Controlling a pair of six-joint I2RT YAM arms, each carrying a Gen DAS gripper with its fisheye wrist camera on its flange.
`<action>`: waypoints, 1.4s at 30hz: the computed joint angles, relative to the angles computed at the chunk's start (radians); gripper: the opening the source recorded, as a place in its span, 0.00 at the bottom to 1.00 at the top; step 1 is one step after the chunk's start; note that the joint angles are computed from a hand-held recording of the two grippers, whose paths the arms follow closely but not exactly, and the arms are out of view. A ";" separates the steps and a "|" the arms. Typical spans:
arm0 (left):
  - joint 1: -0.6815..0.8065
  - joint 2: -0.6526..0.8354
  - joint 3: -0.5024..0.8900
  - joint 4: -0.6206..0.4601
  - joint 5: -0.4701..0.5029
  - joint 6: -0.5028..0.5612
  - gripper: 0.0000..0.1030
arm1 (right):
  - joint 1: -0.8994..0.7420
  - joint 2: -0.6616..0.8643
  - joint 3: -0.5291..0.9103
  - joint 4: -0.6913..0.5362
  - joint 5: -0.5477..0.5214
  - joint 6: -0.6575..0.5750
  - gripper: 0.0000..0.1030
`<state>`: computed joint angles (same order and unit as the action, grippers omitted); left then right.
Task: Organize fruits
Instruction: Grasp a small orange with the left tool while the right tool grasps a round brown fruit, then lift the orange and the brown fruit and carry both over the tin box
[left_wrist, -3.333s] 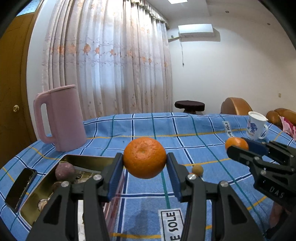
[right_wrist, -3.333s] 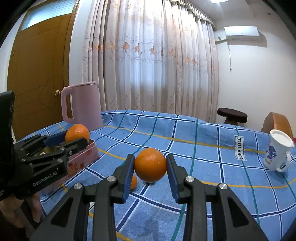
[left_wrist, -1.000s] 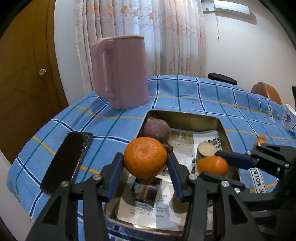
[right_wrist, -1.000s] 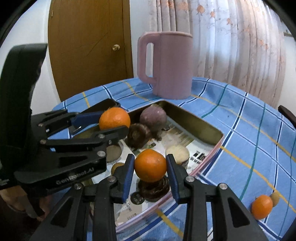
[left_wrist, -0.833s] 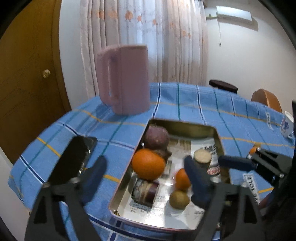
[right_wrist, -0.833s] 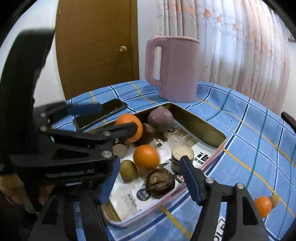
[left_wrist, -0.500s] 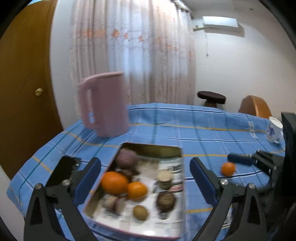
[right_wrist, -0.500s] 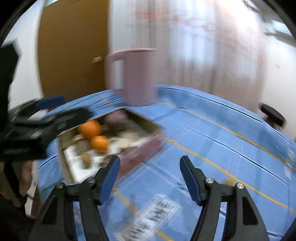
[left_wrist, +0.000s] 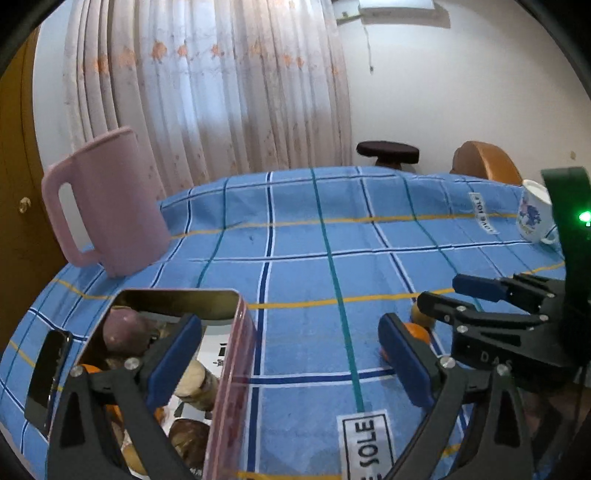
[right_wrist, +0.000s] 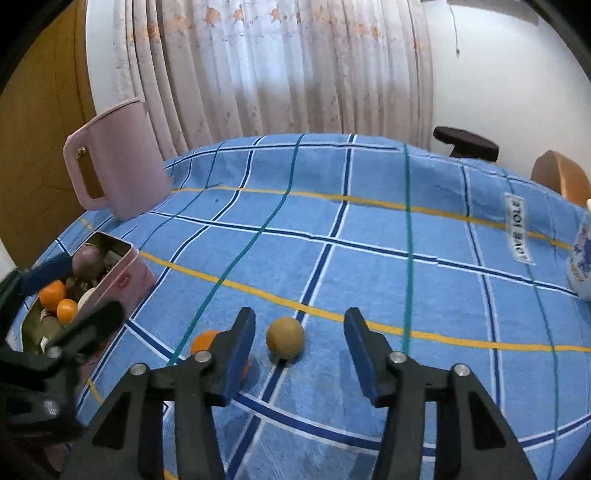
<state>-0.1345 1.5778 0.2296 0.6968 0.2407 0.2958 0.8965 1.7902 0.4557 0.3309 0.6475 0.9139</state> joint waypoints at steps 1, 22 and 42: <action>-0.003 0.010 0.004 0.006 -0.001 -0.003 0.95 | -0.012 0.012 0.002 0.011 -0.019 -0.009 0.45; -0.106 0.075 0.027 -0.058 0.079 -0.006 0.75 | 0.048 -0.096 -0.115 -0.043 0.067 0.124 0.26; -0.196 0.152 0.133 -0.215 0.163 0.015 0.37 | 0.091 -0.121 -0.134 -0.080 0.100 0.192 0.26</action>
